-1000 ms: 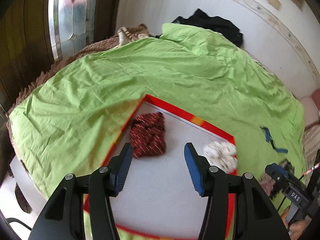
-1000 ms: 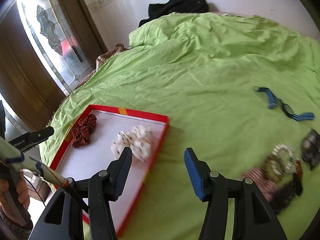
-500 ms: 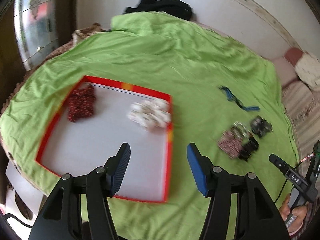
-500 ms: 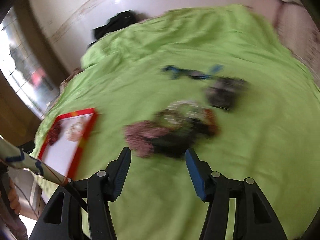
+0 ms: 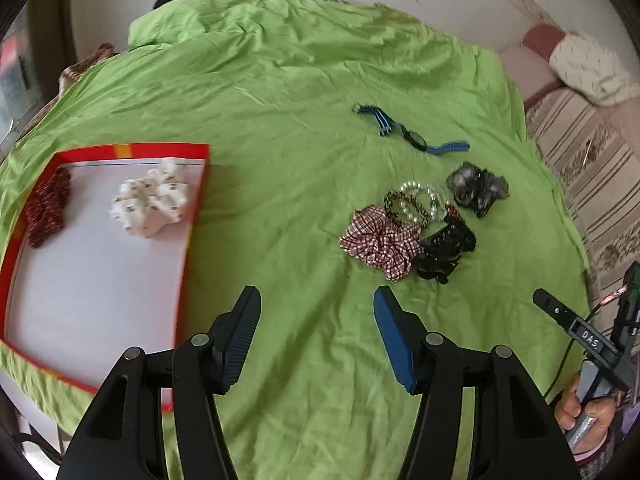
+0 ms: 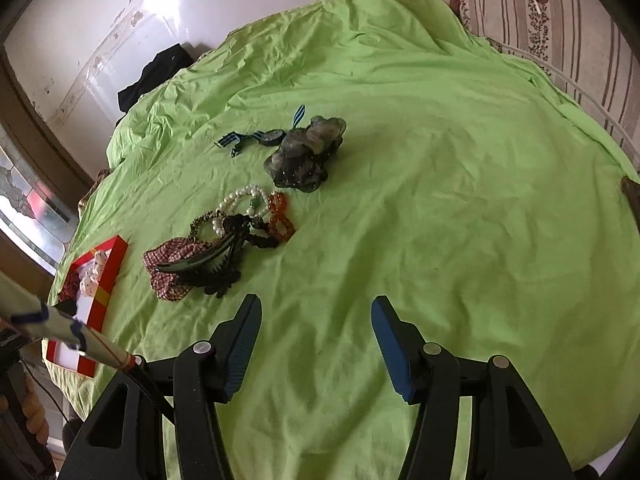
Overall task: Organize jewelry
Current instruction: 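Move both tools back from the tray to the jewelry pile, then grasp the plaid scrunchie with the left tool while the right grasps the black beaded bracelet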
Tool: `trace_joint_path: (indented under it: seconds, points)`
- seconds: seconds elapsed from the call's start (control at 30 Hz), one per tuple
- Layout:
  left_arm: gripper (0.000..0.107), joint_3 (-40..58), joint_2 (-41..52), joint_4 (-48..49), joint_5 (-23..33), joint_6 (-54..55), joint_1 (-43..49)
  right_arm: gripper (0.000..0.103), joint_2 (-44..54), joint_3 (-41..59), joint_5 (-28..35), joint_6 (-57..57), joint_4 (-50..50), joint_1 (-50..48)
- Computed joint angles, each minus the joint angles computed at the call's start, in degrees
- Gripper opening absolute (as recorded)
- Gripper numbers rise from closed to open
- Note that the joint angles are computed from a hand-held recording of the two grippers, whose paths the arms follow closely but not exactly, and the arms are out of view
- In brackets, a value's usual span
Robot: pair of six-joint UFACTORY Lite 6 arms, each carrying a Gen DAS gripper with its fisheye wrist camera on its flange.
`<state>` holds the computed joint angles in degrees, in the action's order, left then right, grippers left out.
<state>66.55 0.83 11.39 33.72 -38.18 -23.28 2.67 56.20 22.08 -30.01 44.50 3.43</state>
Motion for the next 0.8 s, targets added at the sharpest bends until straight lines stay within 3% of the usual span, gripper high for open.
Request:
trace_joint_path:
  seconds: [0.2, 0.4, 0.53, 0.6, 0.7, 0.77, 0.8]
  points:
    - [0.058, 5.0, 9.4, -5.8, -3.0, 5.3, 1.0, 0.062, 6.4, 3.2, 2.2, -10.0, 10.8, -1.1]
    - [0.058, 12.1, 19.2, -27.8, -5.5, 24.1, 5.9, 0.062, 12.4, 9.6, 6.6, -14.1, 17.5, -0.3]
    - [0.058, 19.3, 26.8, -35.0, -4.8, 30.7, 6.9, 0.062, 17.7, 15.1, 11.6, -15.4, 23.3, 0.4]
    - [0.053, 22.5, 30.1, -37.2, -4.3, 32.9, 7.3, 0.062, 21.3, 18.6, 13.6, -14.8, 25.6, 1.2]
    - [0.039, 27.4, 34.9, -39.7, -2.5, 35.9, 7.4, 0.062, 26.7, 24.4, 14.0, -11.1, 25.2, 2.9]
    - [0.015, 29.7, 37.2, -40.3, -1.0, 37.1, 7.2, 0.062, 29.5, 27.2, 14.7, -9.6, 25.6, 3.6]
    - [0.012, 30.0, 37.7, -40.2, -0.8, 37.3, 7.0, 0.063, 31.4, 29.2, 15.3, -8.6, 25.9, 4.1]
